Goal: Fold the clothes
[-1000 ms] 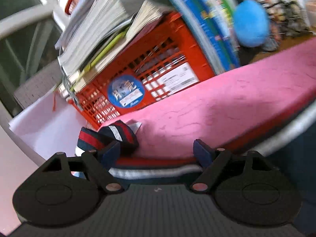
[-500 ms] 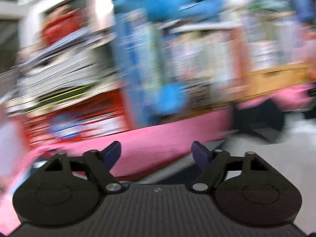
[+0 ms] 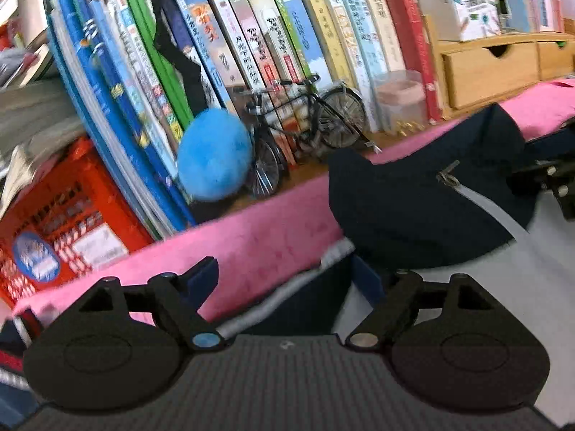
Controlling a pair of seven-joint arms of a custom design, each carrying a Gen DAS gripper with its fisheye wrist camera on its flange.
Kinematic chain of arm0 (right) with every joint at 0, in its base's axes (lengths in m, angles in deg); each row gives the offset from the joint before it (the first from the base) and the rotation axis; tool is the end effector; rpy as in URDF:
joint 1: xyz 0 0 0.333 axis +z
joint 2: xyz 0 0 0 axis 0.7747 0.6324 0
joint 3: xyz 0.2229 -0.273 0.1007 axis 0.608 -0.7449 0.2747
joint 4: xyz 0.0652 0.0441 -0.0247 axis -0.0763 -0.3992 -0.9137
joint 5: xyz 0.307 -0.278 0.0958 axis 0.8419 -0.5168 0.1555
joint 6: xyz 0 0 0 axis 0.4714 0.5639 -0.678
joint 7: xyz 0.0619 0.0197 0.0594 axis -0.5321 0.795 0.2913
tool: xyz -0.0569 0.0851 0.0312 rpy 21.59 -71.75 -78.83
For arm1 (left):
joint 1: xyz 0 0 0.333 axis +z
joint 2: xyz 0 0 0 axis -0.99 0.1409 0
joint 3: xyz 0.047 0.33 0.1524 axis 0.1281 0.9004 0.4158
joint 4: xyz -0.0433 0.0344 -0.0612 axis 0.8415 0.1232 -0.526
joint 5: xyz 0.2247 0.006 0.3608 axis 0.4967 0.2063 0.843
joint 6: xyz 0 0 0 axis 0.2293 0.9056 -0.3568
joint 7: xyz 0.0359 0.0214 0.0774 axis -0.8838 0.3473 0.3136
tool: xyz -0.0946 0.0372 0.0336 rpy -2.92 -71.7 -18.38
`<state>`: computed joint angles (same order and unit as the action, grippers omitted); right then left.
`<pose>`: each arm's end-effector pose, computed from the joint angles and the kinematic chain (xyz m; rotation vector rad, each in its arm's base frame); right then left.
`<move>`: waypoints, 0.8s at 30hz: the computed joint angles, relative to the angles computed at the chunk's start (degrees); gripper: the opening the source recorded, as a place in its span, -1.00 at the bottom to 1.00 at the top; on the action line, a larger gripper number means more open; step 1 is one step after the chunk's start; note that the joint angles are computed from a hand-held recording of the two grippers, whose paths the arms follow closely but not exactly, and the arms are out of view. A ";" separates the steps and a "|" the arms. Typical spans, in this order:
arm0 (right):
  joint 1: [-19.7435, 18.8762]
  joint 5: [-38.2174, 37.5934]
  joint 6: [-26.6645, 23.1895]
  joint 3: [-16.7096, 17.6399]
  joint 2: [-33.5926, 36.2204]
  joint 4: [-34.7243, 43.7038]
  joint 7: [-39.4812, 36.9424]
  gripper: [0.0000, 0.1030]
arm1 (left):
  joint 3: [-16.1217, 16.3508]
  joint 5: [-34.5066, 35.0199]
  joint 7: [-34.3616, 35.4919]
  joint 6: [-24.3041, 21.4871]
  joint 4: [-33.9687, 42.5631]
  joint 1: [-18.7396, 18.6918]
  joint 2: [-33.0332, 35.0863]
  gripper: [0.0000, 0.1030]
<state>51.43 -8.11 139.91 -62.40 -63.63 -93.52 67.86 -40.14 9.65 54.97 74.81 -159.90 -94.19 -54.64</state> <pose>0.6577 0.0405 0.4818 -1.9455 1.2518 -0.7796 0.6399 -0.2357 0.5111 -1.2833 1.7956 -0.5878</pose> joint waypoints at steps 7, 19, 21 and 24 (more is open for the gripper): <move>3.56 -17.06 -3.99 -7.18 -1.64 -0.87 29.44 0.25 | -0.51 -4.55 -1.35 -1.56 -4.77 1.04 -5.63 0.48; 9.13 7.34 -1.52 -4.90 -18.47 -18.80 -6.72 0.93 | -5.55 0.91 -30.84 -15.38 -29.84 16.58 -33.65 0.69; 12.12 10.10 2.53 -5.72 -17.83 -18.77 -11.03 1.00 | -5.16 -3.19 -32.71 -17.58 -29.49 19.00 -32.97 0.69; 14.91 11.38 3.99 -7.71 -17.29 -18.42 -12.99 1.00 | -7.10 -1.85 -36.80 -23.80 -25.06 21.93 -26.87 0.69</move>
